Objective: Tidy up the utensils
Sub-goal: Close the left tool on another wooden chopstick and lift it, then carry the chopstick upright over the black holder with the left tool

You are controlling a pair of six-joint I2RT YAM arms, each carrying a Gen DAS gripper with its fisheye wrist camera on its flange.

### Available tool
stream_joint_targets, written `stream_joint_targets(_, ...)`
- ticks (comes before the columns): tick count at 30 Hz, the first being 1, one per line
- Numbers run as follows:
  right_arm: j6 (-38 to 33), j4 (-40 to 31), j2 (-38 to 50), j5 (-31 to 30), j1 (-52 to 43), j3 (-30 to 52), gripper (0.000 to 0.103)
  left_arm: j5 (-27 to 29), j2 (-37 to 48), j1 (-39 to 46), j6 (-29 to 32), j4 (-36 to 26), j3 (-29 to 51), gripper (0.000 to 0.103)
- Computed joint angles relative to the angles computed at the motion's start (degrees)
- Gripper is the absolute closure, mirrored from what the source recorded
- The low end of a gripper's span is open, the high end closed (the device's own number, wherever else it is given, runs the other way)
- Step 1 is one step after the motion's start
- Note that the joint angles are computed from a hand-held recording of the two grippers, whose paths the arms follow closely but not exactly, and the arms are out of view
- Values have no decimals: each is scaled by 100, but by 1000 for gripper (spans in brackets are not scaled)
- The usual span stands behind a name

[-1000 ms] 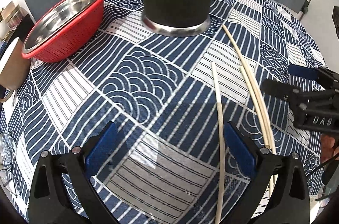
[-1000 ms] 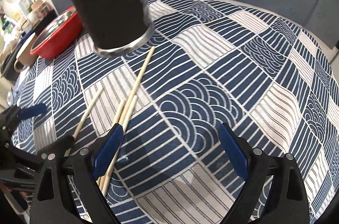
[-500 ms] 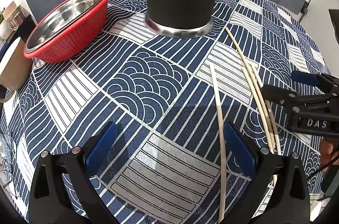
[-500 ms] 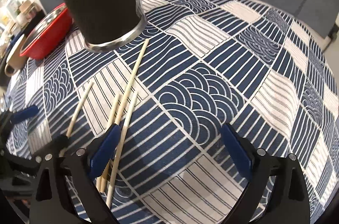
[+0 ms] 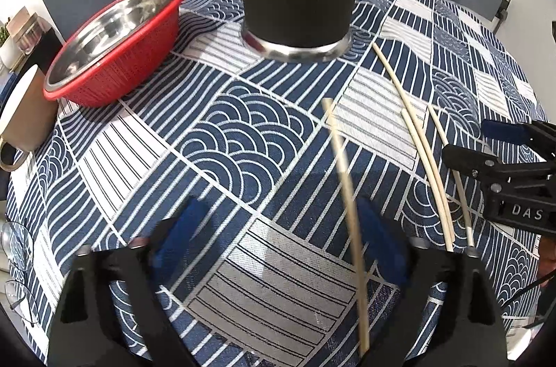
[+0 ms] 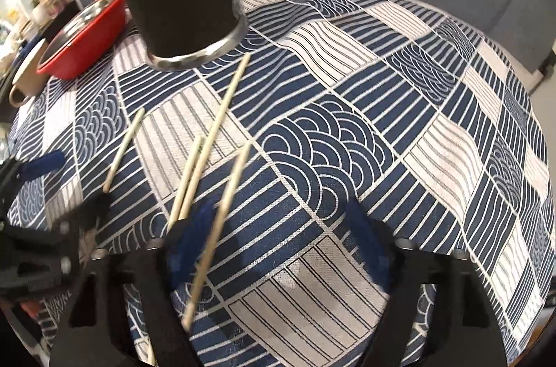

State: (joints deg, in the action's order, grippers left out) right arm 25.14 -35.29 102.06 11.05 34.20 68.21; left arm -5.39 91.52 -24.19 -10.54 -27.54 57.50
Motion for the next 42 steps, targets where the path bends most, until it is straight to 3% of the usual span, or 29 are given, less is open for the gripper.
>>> stream_joint_targets(2, -38, 10, -43, -3, -30, -27, 48, 73, -69, 56, 97, -47, 1, 45)
stream_joint_targets(4, -169, 60, -169, -30, -96, -146, 58, 212, -146, 173, 293, -121, -20, 53)
stream_joint_targets(6, -240, 49, -267, -39, -184, -219, 76, 322, -247, 299, 401, -139, -96, 61)
stream_joint_targets(9, -390, 26, -370, -78, -357, -306, 94, 441, -385, 499, 466, -114, -231, 80)
stream_joint_targets(11, -441, 11, -437, -59, -467, -369, 99, 608, -416, 682, 496, -152, -255, 94)
stream_joint_targets(14, -333, 44, -587, 46, -692, -539, 99, 959, -453, 958, 563, -295, -244, 97)
stream_joint_targets(19, -187, -113, -676, -430, -1142, -516, 99, 1350, -526, 1231, 414, -452, -277, 98)
stream_joint_targets(30, -537, -416, -954, -475, -1837, -149, 99, 1324, -777, 1510, 400, -809, -91, 98)
stream_joint_targets(42, -749, -330, -1056, -681, -2079, 737, 99, 1352, -757, 1202, 492, -1103, 1383, 98)
